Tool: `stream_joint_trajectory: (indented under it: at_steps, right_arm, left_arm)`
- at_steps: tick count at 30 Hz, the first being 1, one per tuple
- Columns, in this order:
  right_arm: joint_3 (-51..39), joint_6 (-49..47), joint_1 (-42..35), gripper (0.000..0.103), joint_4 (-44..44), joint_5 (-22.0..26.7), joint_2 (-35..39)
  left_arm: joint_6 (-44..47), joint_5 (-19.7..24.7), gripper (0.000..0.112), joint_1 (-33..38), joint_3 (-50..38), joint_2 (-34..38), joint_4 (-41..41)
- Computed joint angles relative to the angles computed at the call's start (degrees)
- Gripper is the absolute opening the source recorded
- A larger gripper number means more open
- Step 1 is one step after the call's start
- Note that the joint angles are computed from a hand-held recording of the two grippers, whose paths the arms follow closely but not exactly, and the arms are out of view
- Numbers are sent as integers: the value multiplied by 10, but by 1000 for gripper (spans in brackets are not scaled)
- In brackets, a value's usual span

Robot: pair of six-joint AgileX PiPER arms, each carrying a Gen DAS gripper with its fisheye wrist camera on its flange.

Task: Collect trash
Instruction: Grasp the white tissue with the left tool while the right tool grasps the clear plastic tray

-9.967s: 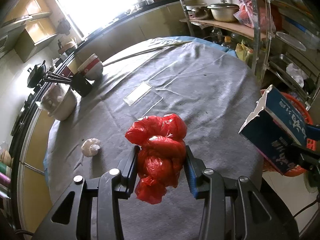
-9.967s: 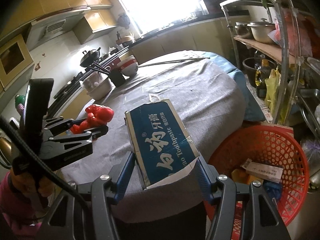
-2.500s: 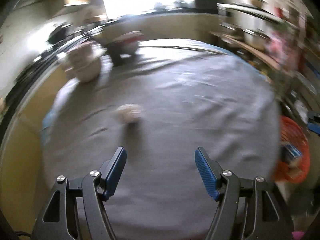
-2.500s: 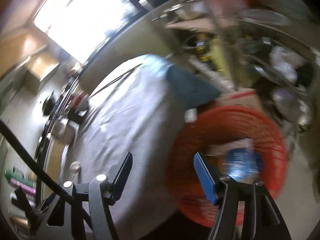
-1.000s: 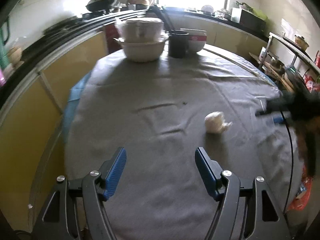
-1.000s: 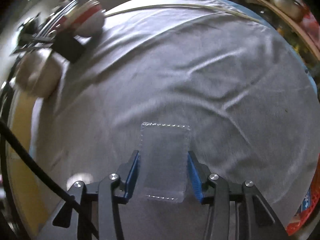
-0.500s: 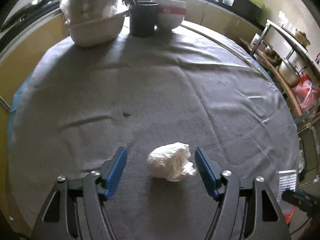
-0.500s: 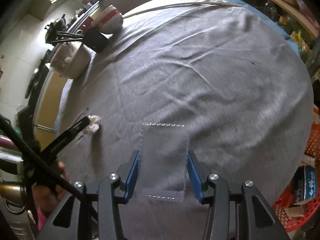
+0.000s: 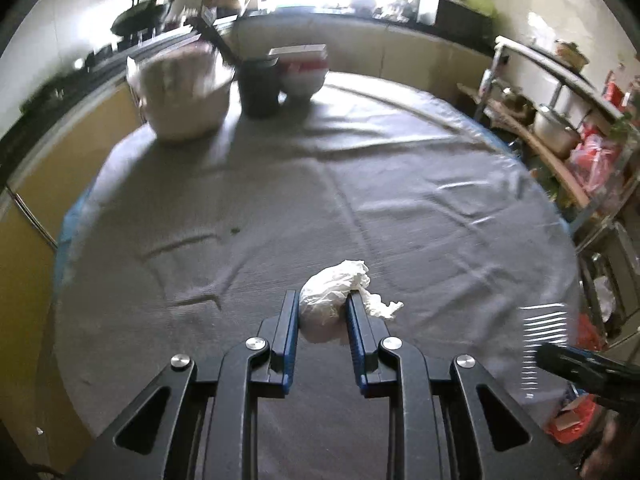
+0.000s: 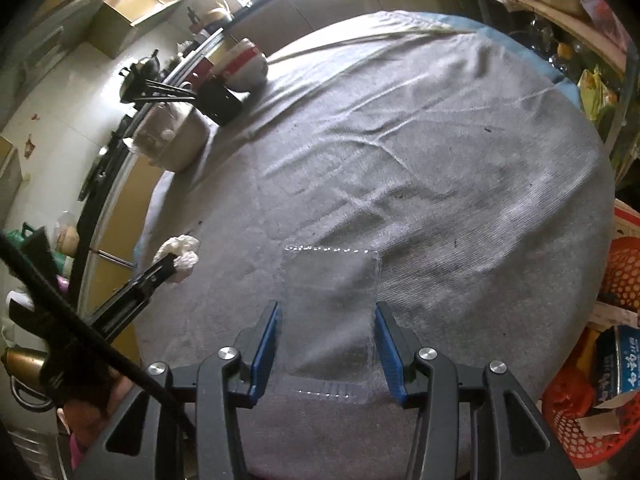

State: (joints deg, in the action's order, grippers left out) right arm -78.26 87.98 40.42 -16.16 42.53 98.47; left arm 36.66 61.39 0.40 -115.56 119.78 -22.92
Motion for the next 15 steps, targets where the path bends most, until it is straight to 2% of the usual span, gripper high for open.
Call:
stream_joint_trajectory:
  at_steps: [2, 8, 15]
  right_arm:
    - [9, 27, 10, 49, -24, 0, -10]
    - [69, 126, 39, 49, -96, -3, -62]
    - [119, 201, 60, 49, -144, 15, -114]
  left_arm:
    - [20, -36, 24, -4, 58, -50, -8]
    - [37, -101, 24, -24, 153, -137, -1]
    - [44, -130, 24, -39, 195, -171, 8]
